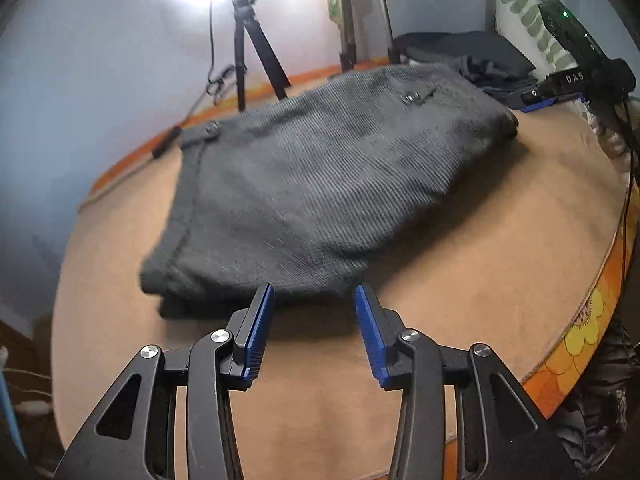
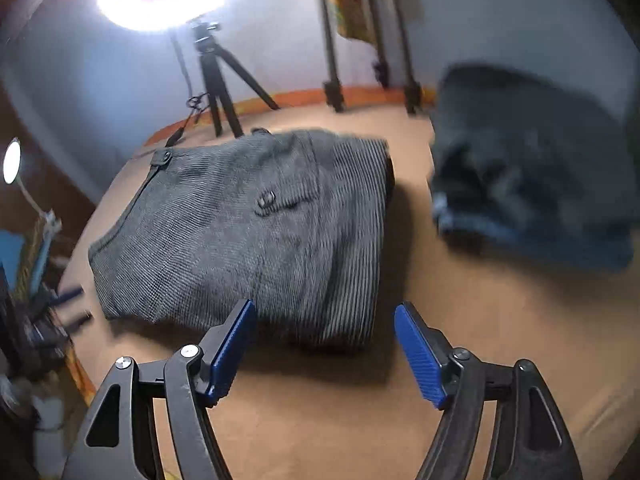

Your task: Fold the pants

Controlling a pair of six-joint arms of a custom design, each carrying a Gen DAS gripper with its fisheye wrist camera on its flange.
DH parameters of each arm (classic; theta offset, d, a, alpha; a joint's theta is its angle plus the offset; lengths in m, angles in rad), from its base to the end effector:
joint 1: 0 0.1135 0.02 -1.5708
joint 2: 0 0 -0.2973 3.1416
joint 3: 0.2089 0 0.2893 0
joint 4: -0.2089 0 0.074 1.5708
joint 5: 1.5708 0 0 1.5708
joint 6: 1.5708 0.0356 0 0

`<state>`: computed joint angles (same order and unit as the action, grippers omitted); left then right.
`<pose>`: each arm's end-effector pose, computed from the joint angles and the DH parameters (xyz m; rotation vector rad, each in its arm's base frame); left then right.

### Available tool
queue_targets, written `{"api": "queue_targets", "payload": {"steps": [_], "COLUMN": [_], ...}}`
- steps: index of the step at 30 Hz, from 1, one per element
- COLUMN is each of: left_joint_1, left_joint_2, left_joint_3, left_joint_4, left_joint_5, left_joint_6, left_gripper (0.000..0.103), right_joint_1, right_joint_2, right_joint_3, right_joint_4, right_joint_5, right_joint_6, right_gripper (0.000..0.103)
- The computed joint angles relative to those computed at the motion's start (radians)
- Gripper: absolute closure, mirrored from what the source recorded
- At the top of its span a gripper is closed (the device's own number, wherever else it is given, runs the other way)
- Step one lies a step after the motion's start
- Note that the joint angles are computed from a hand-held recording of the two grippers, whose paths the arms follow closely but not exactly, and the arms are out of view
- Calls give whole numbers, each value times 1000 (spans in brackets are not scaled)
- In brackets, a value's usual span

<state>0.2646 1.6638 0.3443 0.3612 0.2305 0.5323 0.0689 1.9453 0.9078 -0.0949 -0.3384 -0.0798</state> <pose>0.2324 0.0545 0.0614 0.4228 2.4567 0.0398 0.3683 0.0373 0.0796 -0.2994 2.6528 0.4525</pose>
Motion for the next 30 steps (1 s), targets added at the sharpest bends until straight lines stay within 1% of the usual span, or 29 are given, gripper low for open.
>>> {"api": "queue_targets", "payload": {"steps": [3,4,5,6,9,11,12,14,15,17,20,23,24,25,27,28,30], "left_joint_1": [-4,-11,-24,-27,-31,-45,-47,-27,-15,-1,3,-17,-21,-22,-23,-23,-20], "left_joint_2": [46,65,83,96,137,162,162,151,149,160,176,193,199,205,208,207,199], "left_joint_3": [23,36,39,44,82,82,75,50,37,19,20,38,52,68,83,85,82], "left_joint_4": [-7,-10,10,15,2,34,47,62,70,103,108,117,108,93,83,84,85], "left_joint_5": [28,25,14,17,32,-8,-28,-17,-6,-14,6,-4,0,10,21,29,40], "left_joint_6": [-38,-45,-54,-57,-87,-93,-90,-88,-83,-80,-83,-101,-115,-128,-145,-146,-143], "left_gripper": [62,63,64,64,67,74,74,74,74,75,74,75,76,82,86,90,92], "right_joint_1": [-32,-38,-40,-40,-42,-39,-34,-39,-45,-61,-61,-52,-43,-35,-22,-20,-19], "right_joint_2": [29,42,59,69,87,103,109,103,99,95,104,125,128,130,140,144,159], "right_joint_3": [-21,-19,-16,-15,-13,-6,-8,-23,-34,-48,-53,-45,-43,-41,-32,-30,-24], "right_joint_4": [32,36,45,56,85,103,113,132,140,142,145,154,160,168,187,196,223], "right_joint_5": [-90,-118,-136,-146,-171,-174,-170,-168,-174,-193,-198,-235,-232,-230,-235,-238,-259], "right_joint_6": [88,113,140,160,214,245,257,288,293,290,308,343,353,363,390,404,446], "right_gripper": [28,28,28,26,24,24,24,24,24,24,24,24,24,24,24,24,25]}}
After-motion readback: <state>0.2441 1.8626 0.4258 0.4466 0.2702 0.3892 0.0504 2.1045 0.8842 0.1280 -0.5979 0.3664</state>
